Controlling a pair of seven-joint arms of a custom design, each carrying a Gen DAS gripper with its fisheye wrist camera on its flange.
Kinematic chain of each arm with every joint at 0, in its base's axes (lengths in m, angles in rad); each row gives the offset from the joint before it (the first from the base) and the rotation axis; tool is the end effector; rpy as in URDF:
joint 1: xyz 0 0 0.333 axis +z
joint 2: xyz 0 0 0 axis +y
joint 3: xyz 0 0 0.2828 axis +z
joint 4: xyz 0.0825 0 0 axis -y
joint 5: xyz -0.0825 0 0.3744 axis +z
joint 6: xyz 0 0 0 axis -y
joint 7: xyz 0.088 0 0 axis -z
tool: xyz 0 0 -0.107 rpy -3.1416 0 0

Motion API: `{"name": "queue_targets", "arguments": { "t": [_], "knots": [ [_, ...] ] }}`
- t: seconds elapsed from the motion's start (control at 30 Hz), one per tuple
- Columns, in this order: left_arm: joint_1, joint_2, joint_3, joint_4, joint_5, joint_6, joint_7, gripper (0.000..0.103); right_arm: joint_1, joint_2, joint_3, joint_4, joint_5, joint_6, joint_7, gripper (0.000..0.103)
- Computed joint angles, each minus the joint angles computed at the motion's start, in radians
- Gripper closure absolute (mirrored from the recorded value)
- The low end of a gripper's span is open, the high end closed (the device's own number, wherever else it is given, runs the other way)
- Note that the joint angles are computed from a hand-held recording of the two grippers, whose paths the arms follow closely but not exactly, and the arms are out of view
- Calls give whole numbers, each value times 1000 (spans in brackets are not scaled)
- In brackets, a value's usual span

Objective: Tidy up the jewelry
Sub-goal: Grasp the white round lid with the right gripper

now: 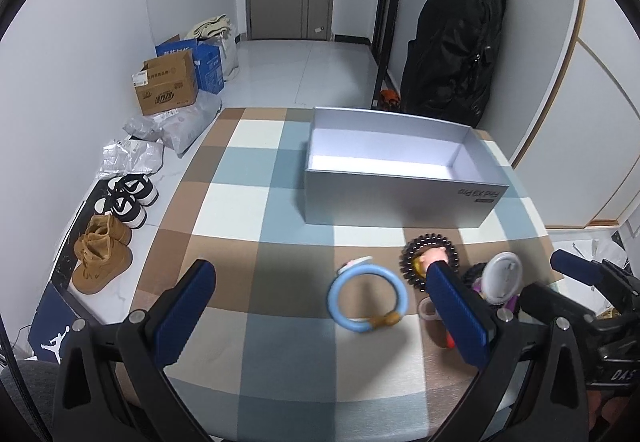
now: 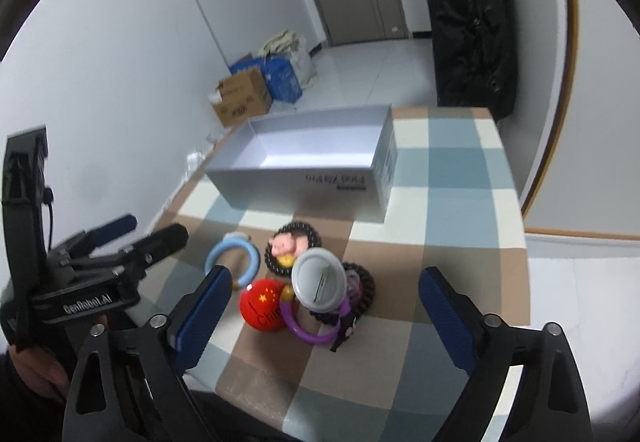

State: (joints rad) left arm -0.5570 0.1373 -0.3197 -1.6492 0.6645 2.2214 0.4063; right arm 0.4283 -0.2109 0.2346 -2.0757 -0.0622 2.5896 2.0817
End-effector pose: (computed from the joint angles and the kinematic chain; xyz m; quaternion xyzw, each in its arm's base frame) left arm 0.4258 -0.4634 0.5522 -0.6662 0.6600 -0.2684 0.2204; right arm 0.4209 0.3415 0.5721 -0.7257 0.5897 -0.1165 0.3346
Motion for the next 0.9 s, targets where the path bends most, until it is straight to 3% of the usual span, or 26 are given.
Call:
{"name": "queue_targets", "arguments": {
  "t": [0.17, 0.33, 0.5, 0.9],
  "knots": [
    [9, -6, 3, -10, -18, -9, 13, 1, 8, 43, -3, 36, -1, -36, -16, 20],
    [22, -17, 4, -29, -41, -8, 20, 1, 23, 85, -17, 72, 19, -78, -30, 48],
    [31, -16, 3, -33, -63, -14, 39, 1, 32, 94, -29, 80, 54, -82, -45, 67],
    [40, -8, 3, -28, -108, -33, 72, 1, 25, 71, -31, 69, 38, -66, -11, 82]
  ]
}}
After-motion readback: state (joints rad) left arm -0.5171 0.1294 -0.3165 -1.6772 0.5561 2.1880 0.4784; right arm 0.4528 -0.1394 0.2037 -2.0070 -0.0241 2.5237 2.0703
